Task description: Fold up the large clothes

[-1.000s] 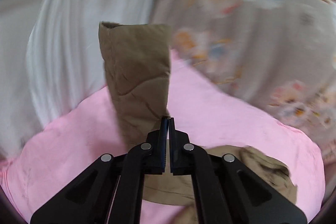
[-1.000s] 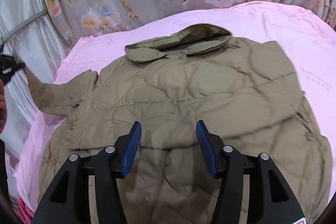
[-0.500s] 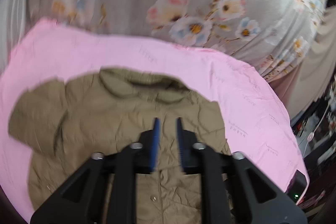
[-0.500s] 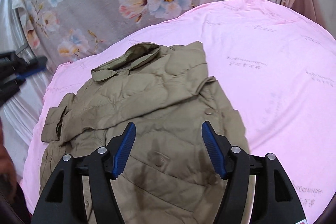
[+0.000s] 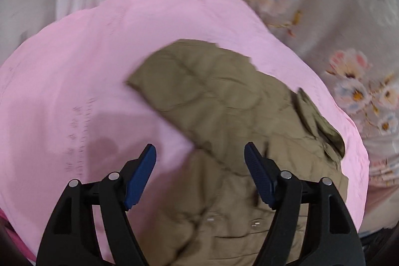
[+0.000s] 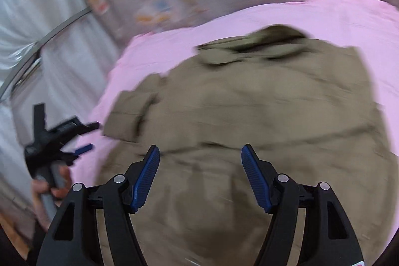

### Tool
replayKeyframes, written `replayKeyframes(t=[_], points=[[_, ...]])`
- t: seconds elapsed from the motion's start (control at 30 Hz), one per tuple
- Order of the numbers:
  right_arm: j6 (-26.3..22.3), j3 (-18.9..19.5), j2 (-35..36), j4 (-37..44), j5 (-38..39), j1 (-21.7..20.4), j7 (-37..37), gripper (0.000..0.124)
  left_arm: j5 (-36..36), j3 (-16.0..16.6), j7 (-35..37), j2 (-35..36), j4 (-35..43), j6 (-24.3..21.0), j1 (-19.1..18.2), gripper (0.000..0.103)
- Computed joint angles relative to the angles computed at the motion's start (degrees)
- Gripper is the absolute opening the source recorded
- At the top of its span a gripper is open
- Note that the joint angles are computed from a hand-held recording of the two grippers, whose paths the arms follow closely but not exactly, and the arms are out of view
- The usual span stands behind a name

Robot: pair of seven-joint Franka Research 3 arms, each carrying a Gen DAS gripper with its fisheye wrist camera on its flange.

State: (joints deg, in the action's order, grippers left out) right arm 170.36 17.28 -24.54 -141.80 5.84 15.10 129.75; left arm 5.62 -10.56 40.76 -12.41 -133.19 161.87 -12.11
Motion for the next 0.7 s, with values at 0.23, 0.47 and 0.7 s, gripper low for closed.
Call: replayKeyframes(t=[0.23, 0.47, 0.7], points=[[-5.0, -9.4, 26.8, 26.7, 15.7, 14.1, -19.6, 0.067, 1.4, 0.5, 0.2, -4.1, -4.6, -1.9, 1.2, 0.071], [-8.4, -7.2, 35.9, 36.9, 17.1, 12.9, -20.3, 0.017, -5.6, 4.1, 5.5, -6.9, -8.3, -0.1, -1.8, 0.071], [-0.7, -9.7, 28.8, 34.4, 12.5, 13.4, -17.1, 0.003, -10.0, 4.7, 9.0, -8.3, -7.5, 0.9, -4.6, 0.071]])
